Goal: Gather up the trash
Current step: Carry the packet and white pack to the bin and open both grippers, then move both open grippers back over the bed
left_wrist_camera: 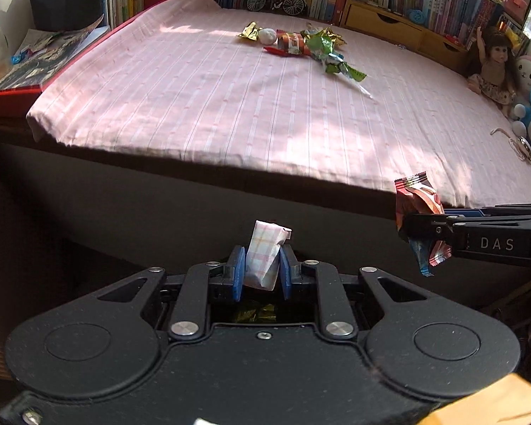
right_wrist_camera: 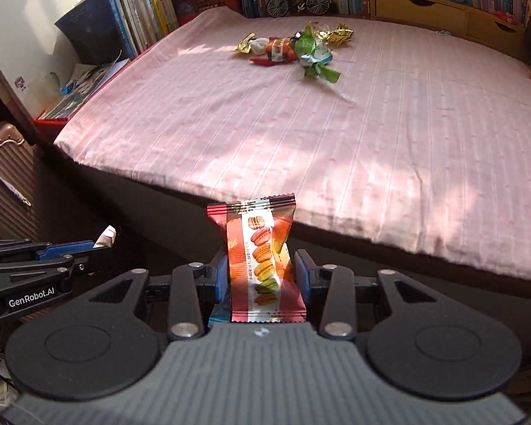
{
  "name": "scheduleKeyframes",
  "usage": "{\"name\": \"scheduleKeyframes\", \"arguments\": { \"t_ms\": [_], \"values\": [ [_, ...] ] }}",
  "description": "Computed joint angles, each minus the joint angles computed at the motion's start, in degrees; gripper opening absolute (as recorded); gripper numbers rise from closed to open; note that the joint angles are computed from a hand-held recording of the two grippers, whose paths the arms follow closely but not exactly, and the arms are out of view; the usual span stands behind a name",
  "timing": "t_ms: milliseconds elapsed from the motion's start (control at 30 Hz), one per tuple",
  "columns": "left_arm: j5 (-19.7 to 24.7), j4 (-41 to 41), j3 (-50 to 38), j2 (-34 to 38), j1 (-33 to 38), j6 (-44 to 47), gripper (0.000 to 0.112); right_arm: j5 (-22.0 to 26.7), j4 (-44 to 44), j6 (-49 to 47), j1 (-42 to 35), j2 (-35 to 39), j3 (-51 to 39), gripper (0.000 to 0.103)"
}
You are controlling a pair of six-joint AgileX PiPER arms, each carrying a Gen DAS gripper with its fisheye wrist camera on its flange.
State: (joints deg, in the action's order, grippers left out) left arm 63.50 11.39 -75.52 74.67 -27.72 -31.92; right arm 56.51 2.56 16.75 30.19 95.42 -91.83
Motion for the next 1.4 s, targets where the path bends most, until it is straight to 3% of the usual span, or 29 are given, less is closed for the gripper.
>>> {"name": "scheduleKeyframes", "arguments": {
  "t_ms": [233, 433, 500, 533, 567, 600, 667, 767, 967, 1200, 1400],
  "values": [
    [-19.94, 4.21, 22.85, 0.33, -0.35, -7.01, 0.020, -18.09, 5.87, -6.51, 1.78, 2.89, 17.60, 0.045],
    [-39.41, 11.39, 36.77, 8.29, 1.07, -16.82, 0.020, -32.35, 11.64, -14.01, 3.16, 10.93, 26.21, 0.045],
    [-44.88, 13.51, 39.31, 11.51, 1.88, -18.98, 0.021, -35.34, 15.02, -17.93, 3.17, 13.55, 27.26, 0.054],
    [-46.53, 15.85, 40.15, 12.67, 1.89, -21.44, 0.027, -37.03, 15.16, -18.34, 3.40, 14.62, 27.76, 0.063],
    [-47.59, 16.67, 40.68, 13.67, 2.04, -22.43, 0.041, -37.91, 16.10, -19.48, 3.38, 15.39, 27.97, 0.068],
    [-47.81, 17.27, 40.93, 14.08, 2.00, -23.54, 0.048, -38.08, 17.29, -20.71, 3.25, 16.16, 27.82, 0.070],
    [-46.60, 17.81, 41.06, 13.47, 1.54, -25.49, 0.063, -37.91, 17.58, -20.44, 3.01, 16.50, 27.59, 0.077],
    [-41.66, 13.66, 39.52, 10.31, 0.97, -21.37, 0.073, -34.99, 15.46, -17.50, 2.43, 14.94, 26.40, 0.078],
    [-26.15, 5.55, 29.27, 3.14, 0.88, -12.12, 0.080, -24.67, 8.84, -9.80, 1.45, 8.10, 21.24, 0.079],
    [-7.80, 1.27, 6.98, 0.81, 4.14, -2.76, 0.086, -7.26, 1.40, -0.72, 1.28, 2.32, 5.20, 0.080],
    [1.99, -1.33, -16.23, 6.52, 7.09, 4.41, 0.093, 5.50, -8.02, 7.05, 2.97, 1.46, -12.90, 0.083]
  ]
}}
